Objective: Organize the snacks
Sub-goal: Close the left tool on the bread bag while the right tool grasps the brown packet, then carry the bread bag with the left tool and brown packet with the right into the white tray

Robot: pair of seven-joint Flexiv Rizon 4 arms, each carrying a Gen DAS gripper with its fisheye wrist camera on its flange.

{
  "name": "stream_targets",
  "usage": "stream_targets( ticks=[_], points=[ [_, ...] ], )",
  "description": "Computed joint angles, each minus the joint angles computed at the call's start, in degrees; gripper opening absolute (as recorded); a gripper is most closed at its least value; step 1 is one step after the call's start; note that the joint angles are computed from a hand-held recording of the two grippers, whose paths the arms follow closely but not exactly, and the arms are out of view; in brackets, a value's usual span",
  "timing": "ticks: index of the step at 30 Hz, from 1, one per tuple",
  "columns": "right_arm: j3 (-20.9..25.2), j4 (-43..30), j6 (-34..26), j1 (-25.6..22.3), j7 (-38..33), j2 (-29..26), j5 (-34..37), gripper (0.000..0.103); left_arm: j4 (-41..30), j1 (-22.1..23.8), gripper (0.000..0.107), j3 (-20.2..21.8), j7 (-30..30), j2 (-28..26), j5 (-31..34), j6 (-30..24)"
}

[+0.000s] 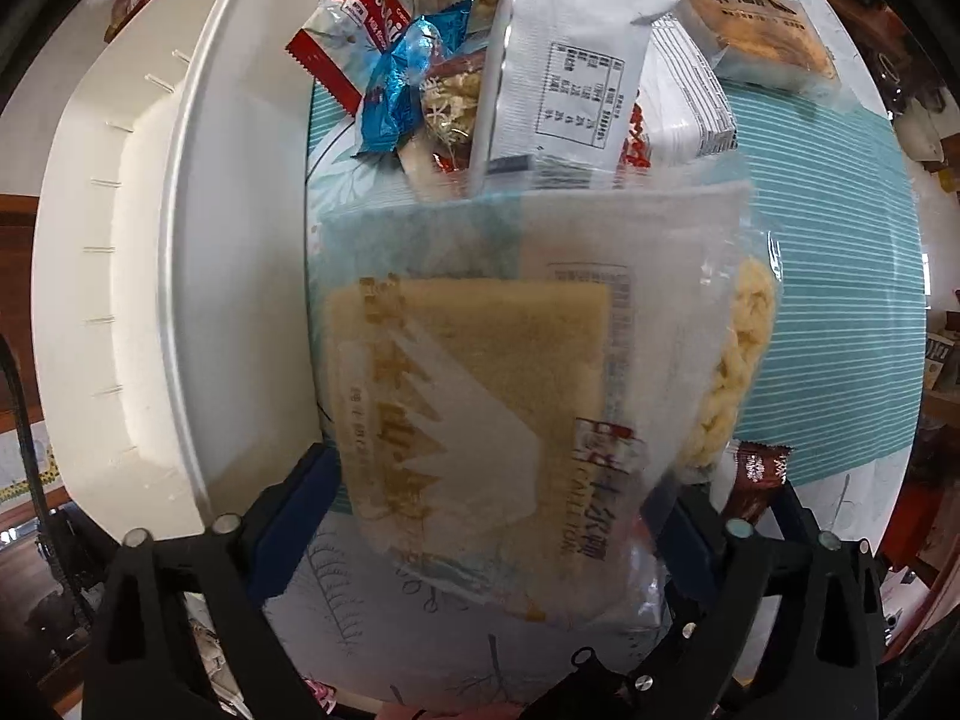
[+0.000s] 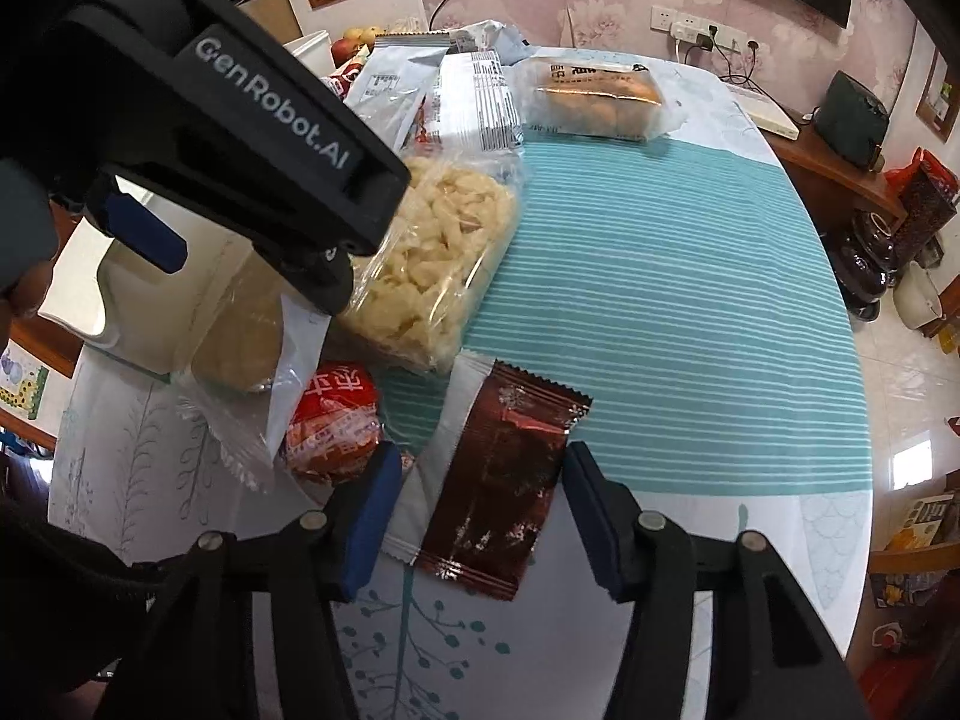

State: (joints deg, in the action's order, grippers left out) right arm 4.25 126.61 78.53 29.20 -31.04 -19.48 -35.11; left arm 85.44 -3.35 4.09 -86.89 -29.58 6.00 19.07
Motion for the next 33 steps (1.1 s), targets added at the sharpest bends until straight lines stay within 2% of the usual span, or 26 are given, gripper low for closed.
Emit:
stream_targets(
  ticks=[5, 8, 12, 16, 20, 24, 33],
  points=[
    [-1.9, 0.3, -0.6, 1.2, 2.9, 0.2, -3.2, 0.056, 1.7, 0.9, 0.087, -0.3, 0.3, 0.2, -1.9, 2.4],
    [-3.1, 0.4, 0.1, 1.4, 4.7, -0.1, -5.7, 0.051, 2.7, 1.0, 0.083, -0.2, 0.3, 0.5, -2.1, 3.7],
    [-3.1, 0.1, 0.6, 0.6, 5.2, -0.5, -6.8, 0.048, 5.3, 0.2, 0.068, 0.1, -0.9, 2.1, -1.3, 5.9],
    [-1.8, 0.0, 0.8, -0.7, 3.8, -0.6, -5.3, 0.043, 6.5, 0.1, 0.057, 0.3, -1.9, 2.9, -0.8, 7.2],
    [1.0, -1.1, -1.5, -2.4, -0.5, -0.7, -0.7, 0.042, 5.7, -0.2, 0.043, 0.2, -2.6, 4.0, -0.2, 5.5],
    [1.8, -1.2, -2.9, -2.9, -2.8, 0.2, 1.8, 0.040, 3.9, -0.7, 0.029, 0.9, -4.8, 4.2, 1.9, 2.6],
    [1.7, -0.2, -2.1, -3.1, -5.7, 1.9, 2.9, 0.040, 4.3, 0.8, 0.022, 0.6, -5.5, 6.2, 1.2, 1.2]
  ],
)
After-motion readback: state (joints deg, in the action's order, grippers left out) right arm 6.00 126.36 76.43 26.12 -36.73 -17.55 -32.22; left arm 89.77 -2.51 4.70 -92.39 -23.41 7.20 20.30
